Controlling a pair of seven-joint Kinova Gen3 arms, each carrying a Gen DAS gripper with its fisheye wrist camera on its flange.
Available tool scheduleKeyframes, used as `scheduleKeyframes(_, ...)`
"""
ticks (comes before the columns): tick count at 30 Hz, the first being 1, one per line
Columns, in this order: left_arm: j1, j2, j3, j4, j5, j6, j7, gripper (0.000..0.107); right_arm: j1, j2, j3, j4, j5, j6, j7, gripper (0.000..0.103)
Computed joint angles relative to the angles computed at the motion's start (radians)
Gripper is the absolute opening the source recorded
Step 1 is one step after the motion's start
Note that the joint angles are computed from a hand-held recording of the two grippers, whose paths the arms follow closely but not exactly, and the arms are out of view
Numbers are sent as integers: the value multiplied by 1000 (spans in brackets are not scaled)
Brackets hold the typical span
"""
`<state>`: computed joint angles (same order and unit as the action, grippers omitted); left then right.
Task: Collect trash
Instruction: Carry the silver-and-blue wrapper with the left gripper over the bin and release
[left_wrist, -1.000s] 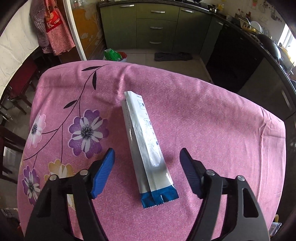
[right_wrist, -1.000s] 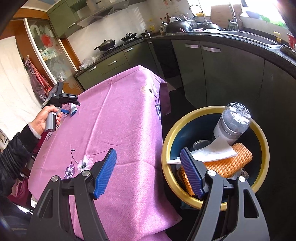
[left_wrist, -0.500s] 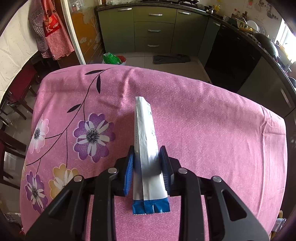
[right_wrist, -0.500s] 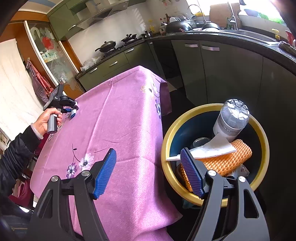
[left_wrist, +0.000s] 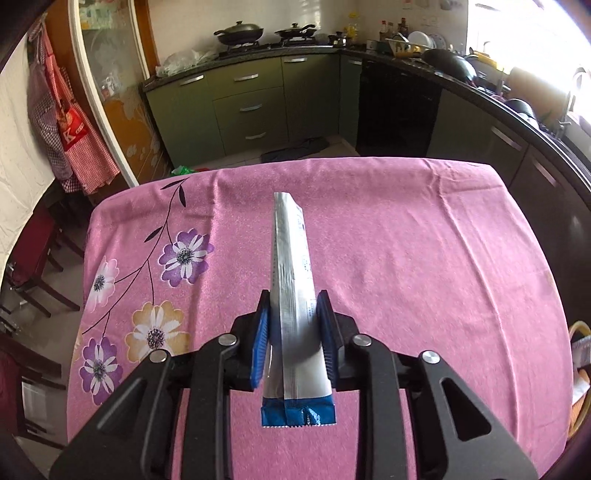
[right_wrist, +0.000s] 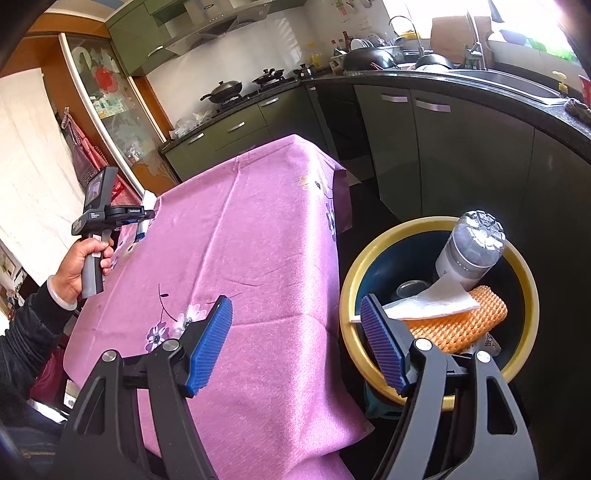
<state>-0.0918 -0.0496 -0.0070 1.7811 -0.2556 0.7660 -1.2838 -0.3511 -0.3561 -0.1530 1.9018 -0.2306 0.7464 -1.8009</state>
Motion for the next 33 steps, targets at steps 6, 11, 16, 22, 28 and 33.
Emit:
scheduleKeyframes(6, 63, -143, 45, 76, 62, -3, -108, 24, 16, -35, -11, 11, 18, 15, -21, 71)
scheduleKeyframes(11, 181, -179, 83, 58, 207, 38, -258, 24, 63, -117, -11, 36, 49, 49, -68, 71)
scheduleKeyframes(16, 309, -93, 136, -17, 375, 59, -390, 24, 112, -214, 27, 63, 70, 98, -90, 71)
scheduleKeyframes(22, 419, 124, 221, -166, 413, 66, -390, 24, 148, -291, 81, 86, 75, 153, -77, 71)
scheduleKeyframes(28, 505, 337, 213, -307, 392, 133, -258, 24, 162, -326, 127, 101, 63, 176, -49, 72)
scheduleKeyframes(33, 556, 412, 190, -364, 340, 139, -166, 33, 162, -330, 144, 115, 43, 165, -27, 75)
